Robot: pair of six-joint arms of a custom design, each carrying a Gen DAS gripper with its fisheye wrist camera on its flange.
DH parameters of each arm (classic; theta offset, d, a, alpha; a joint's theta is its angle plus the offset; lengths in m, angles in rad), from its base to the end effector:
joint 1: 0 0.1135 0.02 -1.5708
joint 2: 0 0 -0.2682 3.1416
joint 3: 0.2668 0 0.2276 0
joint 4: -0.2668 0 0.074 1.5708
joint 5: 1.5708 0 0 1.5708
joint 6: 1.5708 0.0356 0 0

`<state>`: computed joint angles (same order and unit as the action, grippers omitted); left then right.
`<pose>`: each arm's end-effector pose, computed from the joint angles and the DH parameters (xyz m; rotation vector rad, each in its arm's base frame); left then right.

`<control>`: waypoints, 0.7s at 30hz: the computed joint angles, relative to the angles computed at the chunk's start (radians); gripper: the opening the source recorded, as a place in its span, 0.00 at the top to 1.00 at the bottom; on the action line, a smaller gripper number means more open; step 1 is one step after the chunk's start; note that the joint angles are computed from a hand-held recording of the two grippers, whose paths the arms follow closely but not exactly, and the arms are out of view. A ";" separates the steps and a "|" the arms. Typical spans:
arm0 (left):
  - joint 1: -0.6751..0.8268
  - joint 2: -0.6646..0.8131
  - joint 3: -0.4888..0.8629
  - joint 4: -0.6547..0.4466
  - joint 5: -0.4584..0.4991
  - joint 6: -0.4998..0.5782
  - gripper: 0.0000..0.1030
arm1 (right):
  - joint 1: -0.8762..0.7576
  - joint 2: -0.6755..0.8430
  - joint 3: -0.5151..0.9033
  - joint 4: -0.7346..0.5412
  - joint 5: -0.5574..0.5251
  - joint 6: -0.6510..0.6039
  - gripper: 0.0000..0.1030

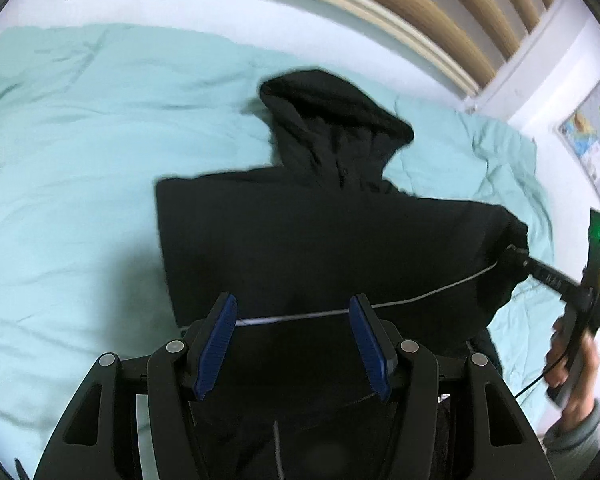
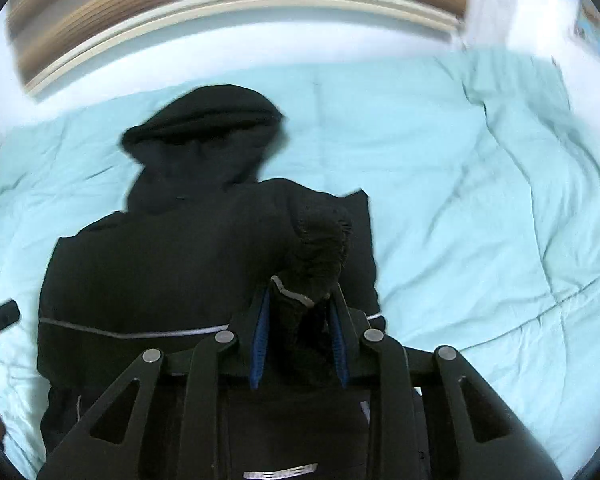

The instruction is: Fold large clothes

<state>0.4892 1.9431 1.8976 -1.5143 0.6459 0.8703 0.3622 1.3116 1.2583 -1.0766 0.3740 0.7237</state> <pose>0.3108 0.1412 0.3109 0.5059 2.5969 -0.6795 0.2098 0.0656 0.3241 0.5700 2.5122 -0.1190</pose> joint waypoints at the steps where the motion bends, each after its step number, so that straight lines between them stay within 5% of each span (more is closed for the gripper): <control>1: -0.038 -0.019 -0.065 0.063 -0.022 -0.027 0.41 | -0.062 -0.008 -0.049 0.040 -0.046 -0.038 0.71; 5: -0.178 -0.064 -0.325 0.386 -0.194 -0.178 0.42 | -0.202 0.068 -0.248 0.238 -0.179 -0.152 0.71; 7: -0.204 -0.060 -0.369 0.460 -0.233 -0.209 0.42 | -0.242 0.125 -0.323 0.321 -0.226 -0.178 0.70; 14: -0.250 -0.074 -0.397 0.515 -0.309 -0.221 0.42 | -0.298 0.188 -0.386 0.421 -0.273 -0.199 0.65; 18: -0.237 -0.115 -0.359 0.469 -0.284 -0.203 0.42 | -0.269 0.147 -0.310 0.302 -0.239 -0.189 0.59; 21: -0.202 -0.140 -0.280 0.401 -0.210 -0.194 0.41 | -0.203 0.052 -0.227 0.212 -0.184 -0.166 0.45</control>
